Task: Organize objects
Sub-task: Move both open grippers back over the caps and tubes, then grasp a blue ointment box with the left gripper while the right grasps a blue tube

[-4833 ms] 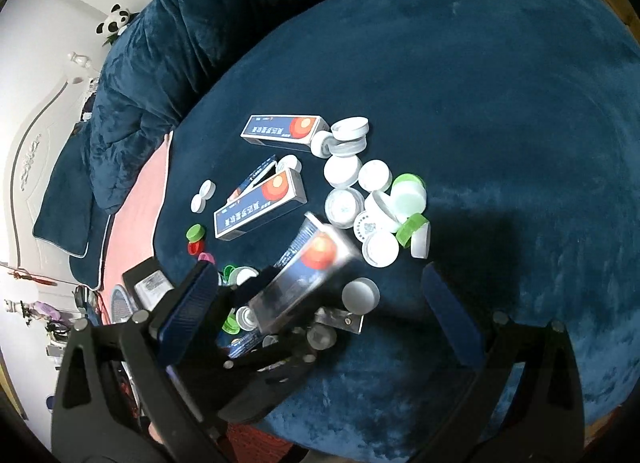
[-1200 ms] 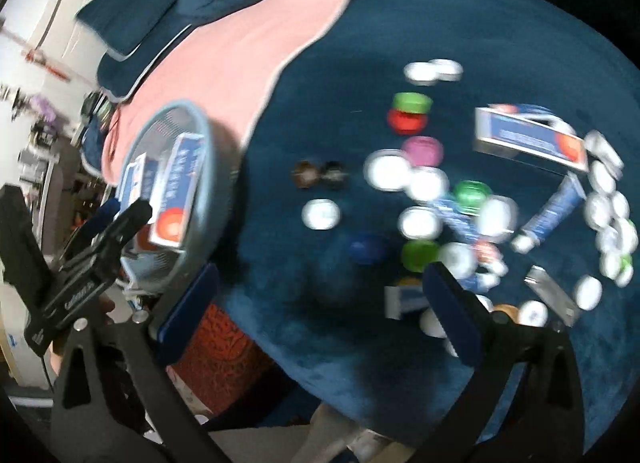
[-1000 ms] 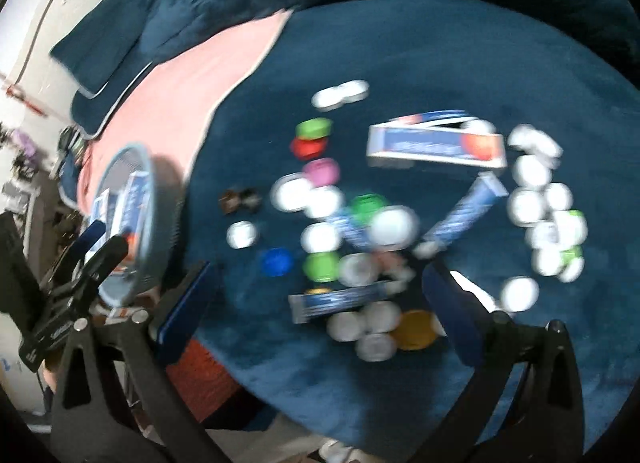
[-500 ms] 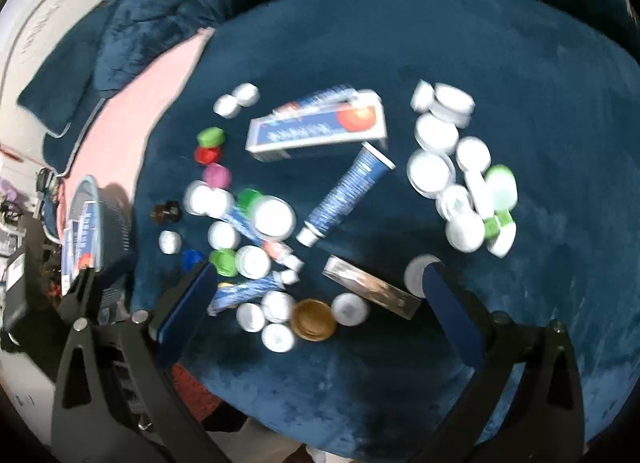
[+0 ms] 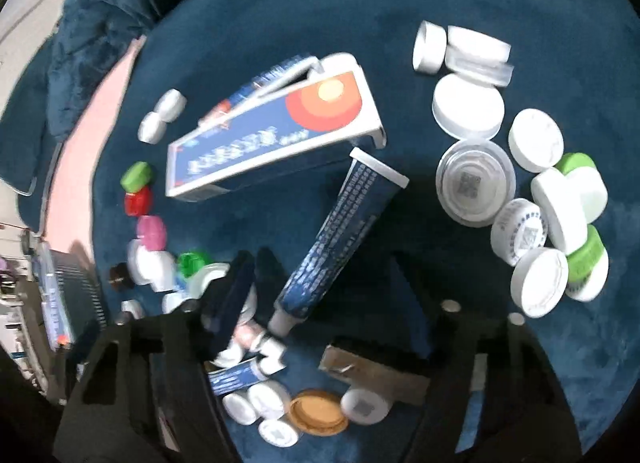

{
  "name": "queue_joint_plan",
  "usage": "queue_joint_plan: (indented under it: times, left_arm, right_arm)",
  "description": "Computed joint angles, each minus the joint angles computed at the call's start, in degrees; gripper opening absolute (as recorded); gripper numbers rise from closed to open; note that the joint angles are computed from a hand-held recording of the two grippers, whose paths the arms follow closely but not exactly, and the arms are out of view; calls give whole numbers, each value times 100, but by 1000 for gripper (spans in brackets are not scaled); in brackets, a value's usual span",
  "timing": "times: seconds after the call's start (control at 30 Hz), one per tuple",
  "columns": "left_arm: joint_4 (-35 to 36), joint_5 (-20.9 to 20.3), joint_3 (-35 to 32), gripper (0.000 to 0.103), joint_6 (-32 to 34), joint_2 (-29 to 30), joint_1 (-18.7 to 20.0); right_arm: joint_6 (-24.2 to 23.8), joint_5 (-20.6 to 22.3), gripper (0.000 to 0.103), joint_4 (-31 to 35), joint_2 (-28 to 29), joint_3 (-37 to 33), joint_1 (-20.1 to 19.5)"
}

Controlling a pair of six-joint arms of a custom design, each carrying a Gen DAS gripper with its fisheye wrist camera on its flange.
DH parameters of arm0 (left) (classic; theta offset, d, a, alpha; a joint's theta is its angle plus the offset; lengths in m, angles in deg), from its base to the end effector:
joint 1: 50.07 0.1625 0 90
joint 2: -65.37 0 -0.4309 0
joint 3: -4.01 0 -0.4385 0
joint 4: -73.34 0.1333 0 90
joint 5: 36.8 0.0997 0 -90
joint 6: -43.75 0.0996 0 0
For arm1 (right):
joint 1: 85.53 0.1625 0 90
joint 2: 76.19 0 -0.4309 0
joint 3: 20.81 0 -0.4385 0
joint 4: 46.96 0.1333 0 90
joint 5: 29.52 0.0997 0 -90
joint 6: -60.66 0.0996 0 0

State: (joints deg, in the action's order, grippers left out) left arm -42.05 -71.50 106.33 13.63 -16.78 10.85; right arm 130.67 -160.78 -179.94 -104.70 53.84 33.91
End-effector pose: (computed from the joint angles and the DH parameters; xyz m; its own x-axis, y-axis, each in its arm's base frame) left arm -0.0914 -0.6070 0.3908 -0.7047 -0.2540 -0.6625 0.1508 0.8588 -0.4895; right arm 0.4412 -0.6442 -0.0283 -0.6789 0.6800 0.2769 0.4307 0.6742 -0.6000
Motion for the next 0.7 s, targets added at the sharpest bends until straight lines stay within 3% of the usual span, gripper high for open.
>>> queue_joint_plan:
  times: [0.07,0.13,0.2,0.27,0.4,0.5,0.7]
  left_arm:
    - [-44,65,-122,103,166,100,39]
    - [-213,109,-286,103,492,259,87]
    - [-484,121,-482,103,973,464,134]
    - [-658,115,-734,103,1419,716,193]
    - [-813,-49,-1272,102,2219,1214,314]
    - [-970,-66,-1578,102,2941,1551,359]
    - [-748,-138,-2309,102,4149,2257,514]
  right_arm:
    - [27,-165,26,245,-21,-41,35]
    - [-124,-136,19,-80,-172,175,43]
    - [-157,-130,19,-115,-317,328,59]
    - [-124,-215,19,261,-382,314,82]
    - [-371,57,22,-14,-404,495,15]
    - [-477,-17,19,49,-352,464,35]
    - [-321,11,19,-1304,-842,1327,85]
